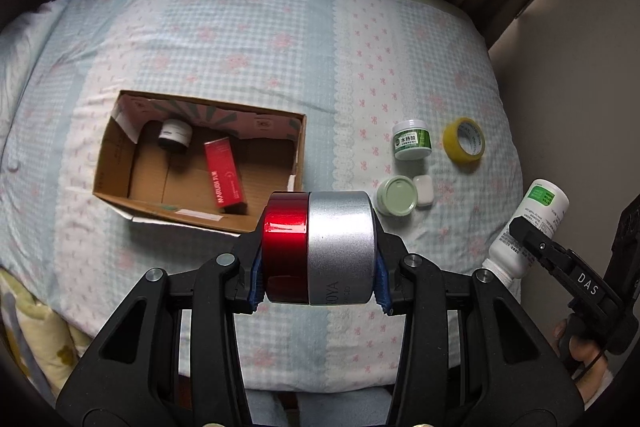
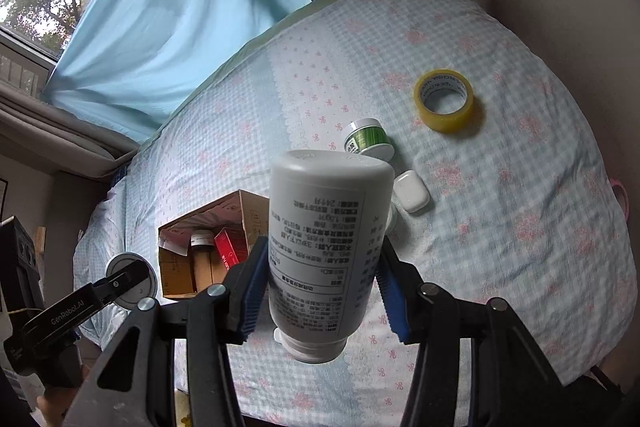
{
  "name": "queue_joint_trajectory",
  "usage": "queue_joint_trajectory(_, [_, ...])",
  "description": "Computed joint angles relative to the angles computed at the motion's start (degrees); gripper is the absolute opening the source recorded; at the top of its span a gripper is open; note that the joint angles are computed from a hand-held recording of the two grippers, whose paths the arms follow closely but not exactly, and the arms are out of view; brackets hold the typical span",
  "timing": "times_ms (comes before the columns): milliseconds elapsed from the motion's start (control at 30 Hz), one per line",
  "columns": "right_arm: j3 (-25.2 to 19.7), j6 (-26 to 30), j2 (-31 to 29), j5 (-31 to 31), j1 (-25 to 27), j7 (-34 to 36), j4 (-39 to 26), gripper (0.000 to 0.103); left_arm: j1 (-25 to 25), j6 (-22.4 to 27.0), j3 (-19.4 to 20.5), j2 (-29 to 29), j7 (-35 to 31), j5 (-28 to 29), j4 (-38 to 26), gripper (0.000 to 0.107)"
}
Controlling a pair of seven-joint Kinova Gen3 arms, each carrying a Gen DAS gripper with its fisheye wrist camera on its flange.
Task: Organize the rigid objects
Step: 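Carry the red-and-silver jar and white pill bottle over the cardboard box with both tools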
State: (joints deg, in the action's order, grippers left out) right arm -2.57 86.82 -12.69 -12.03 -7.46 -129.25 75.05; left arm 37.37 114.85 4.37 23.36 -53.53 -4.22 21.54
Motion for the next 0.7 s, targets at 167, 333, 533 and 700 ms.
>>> queue_joint_trajectory(167, [-5.8, 0.1, 2.8, 3.4, -2.9, -4.5, -5.4, 0.047, -7.4, -4.0, 0.5, -6.6, -4.6, 1.8, 8.5, 0.038])
queue_joint_trajectory(333, [-11.8, -0.7, 6.9, 11.8, -9.6, -13.7, -10.9, 0.047, -18.0, -5.8, 1.2, -10.2, -12.8, 7.0, 12.7, 0.038])
queue_joint_trajectory(533, [-17.2, 2.1, 15.8, 22.8, -19.3, -25.0, -20.4, 0.047, -29.9, -6.6, 0.4, -11.2, -25.3, 14.0, 17.2, 0.038])
queue_joint_trajectory(700, [-15.9, 6.5, 24.0, 29.3, -28.4, -29.1, -29.2, 0.047, -35.9, -7.0, -0.7, -9.2, -35.3, 14.8, 20.3, 0.038])
